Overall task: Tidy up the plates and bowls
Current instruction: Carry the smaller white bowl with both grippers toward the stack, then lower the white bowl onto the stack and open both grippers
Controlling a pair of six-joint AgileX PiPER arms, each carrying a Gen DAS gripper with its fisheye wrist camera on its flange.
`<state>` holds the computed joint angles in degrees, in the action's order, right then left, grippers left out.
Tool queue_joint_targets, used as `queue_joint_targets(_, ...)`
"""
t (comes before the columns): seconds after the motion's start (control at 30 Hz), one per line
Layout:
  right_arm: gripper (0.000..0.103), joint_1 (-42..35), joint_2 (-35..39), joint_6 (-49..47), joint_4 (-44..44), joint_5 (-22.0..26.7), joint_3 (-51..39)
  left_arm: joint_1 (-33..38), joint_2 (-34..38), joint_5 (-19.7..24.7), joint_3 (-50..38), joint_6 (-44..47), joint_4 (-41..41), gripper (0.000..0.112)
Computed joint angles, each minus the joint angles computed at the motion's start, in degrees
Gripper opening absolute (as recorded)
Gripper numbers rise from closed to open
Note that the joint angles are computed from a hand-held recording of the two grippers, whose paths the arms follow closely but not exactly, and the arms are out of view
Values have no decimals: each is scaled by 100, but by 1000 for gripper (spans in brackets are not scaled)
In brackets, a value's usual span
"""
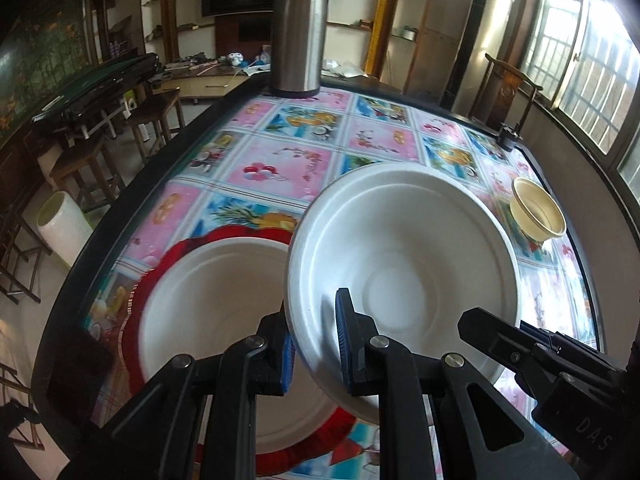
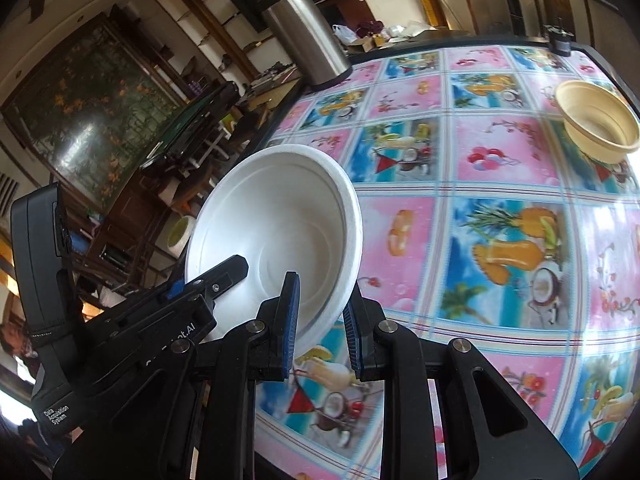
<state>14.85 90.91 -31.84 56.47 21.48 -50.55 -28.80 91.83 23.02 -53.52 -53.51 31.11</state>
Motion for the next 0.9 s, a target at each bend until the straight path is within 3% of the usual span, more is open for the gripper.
queue_joint_targets(0.43, 22, 1141, 506, 1763, -1568, -184, -731, 959, -511, -462, 841, 734, -562, 17)
queue_joint_targets(0.9, 22, 1550, 1167, 2699, -2414, -71, -1280, 1479, -346, -849, 1206, 1451, -1218, 17)
